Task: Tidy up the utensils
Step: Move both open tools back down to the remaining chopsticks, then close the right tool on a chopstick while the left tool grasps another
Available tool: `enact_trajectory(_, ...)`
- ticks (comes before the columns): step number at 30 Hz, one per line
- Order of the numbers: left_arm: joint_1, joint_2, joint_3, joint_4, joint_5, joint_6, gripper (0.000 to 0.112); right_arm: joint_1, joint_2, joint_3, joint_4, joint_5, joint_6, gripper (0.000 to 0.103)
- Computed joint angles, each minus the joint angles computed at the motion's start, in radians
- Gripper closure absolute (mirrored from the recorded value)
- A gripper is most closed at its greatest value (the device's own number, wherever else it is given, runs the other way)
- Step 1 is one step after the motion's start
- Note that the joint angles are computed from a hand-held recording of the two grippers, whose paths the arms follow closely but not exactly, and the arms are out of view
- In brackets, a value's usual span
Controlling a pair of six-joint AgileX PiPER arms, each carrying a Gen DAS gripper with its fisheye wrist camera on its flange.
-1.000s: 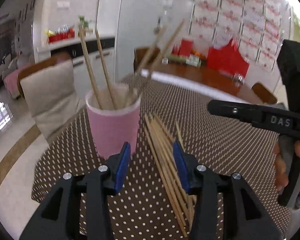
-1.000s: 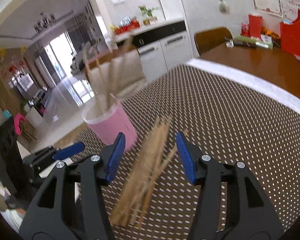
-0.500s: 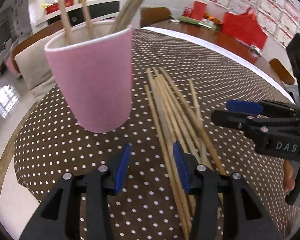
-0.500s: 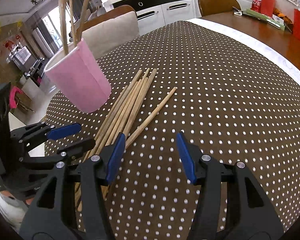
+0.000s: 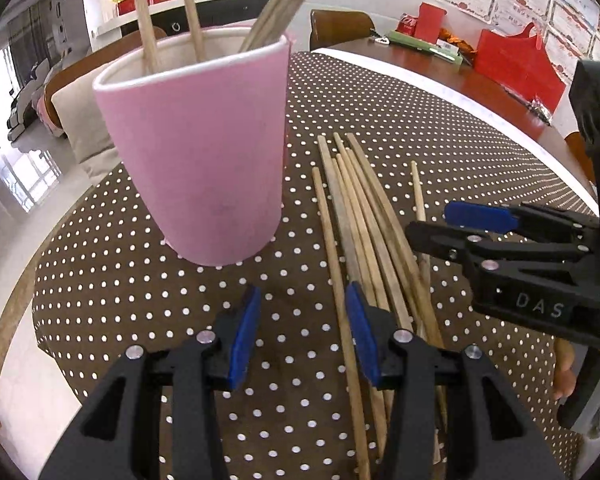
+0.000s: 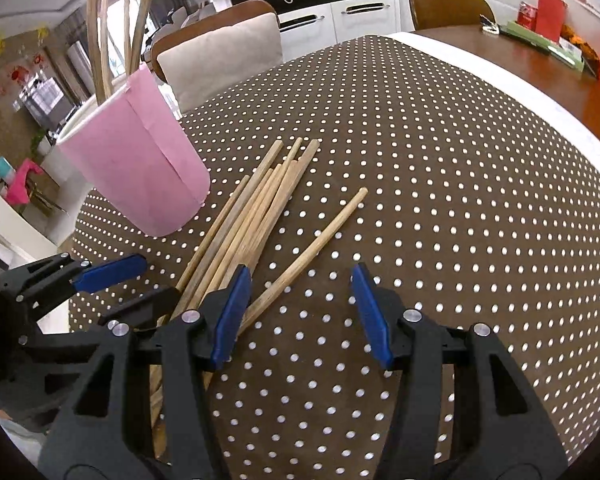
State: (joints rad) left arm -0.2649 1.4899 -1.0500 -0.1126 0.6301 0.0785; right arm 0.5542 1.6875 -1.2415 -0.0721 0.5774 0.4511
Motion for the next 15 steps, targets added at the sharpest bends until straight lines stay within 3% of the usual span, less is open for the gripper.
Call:
enact_trajectory(3,-0.038,0.005,-0.015,0.088,0.016,-0.085,0.068,-0.002,0.007,-0.025,-0.046,0.022,0.023,0.05)
enact_trajectory(6,-0.064,0.019,-0.018,0.181,0.014,-0.165,0.068,-0.029,0.015,-0.03,0.018,0.027,-0.04,0.05)
enact_trajectory(9,-0.052,0.028,-0.028,0.176,0.009,-0.17,0.068,-0.046,0.015,-0.024,0.039,0.024,-0.067,0.05)
enact_trajectory(15,-0.06,0.071,-0.086,0.202,0.032,-0.183,0.068,0.013,0.039,-0.053,-0.116,0.079,0.019,0.051)
